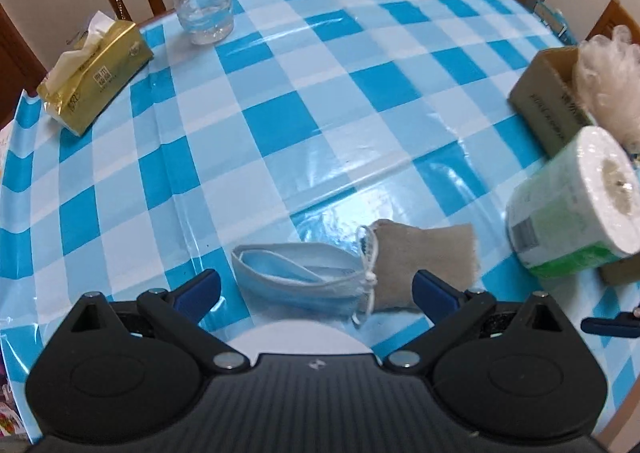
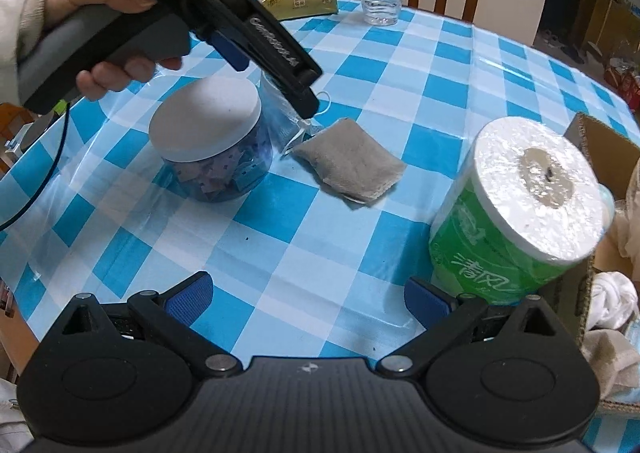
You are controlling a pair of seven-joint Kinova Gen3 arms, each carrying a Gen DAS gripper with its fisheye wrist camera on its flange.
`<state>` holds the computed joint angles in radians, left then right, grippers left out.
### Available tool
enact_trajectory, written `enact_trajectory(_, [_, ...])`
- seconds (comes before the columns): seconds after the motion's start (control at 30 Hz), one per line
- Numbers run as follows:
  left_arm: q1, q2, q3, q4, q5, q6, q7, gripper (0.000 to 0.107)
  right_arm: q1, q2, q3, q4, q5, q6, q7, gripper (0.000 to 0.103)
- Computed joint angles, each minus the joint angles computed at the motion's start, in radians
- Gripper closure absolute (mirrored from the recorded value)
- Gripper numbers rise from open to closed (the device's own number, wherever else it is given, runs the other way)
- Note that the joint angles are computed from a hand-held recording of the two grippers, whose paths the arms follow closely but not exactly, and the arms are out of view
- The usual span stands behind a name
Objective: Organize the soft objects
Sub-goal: 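Grasp the blue face mask with the left gripper while the right gripper approaches the sachet, then grasp the grey sachet with the right gripper while the left gripper holds the mask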
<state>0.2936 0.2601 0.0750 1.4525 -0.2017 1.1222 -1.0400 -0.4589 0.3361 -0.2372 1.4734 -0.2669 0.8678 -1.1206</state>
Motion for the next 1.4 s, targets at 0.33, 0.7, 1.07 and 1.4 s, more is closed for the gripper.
enact_trajectory(0.33, [-0.040, 0.098, -0.012, -0.085, 0.061, 0.092, -0.072, 0.011, -0.005, 0.054, -0.003, -0.056, -0.006, 0.034, 0.007, 0.000])
enact_trajectory(0.7, [-0.063, 0.100, -0.014, -0.067, 0.112, 0.064, -0.100, 0.029, -0.012, 0.084, -0.005, -0.092, -0.001, 0.046, 0.011, 0.000])
enact_trajectory(1.07, [-0.063, 0.074, -0.024, -0.052, 0.094, 0.020, -0.076, 0.049, -0.034, 0.112, -0.011, -0.145, 0.023, 0.039, 0.046, 0.000])
enact_trajectory(1.4, [-0.079, 0.060, -0.026, -0.033, 0.087, -0.003, -0.068, 0.049, -0.112, 0.133, 0.012, -0.183, 0.116, -0.043, 0.070, 0.000])
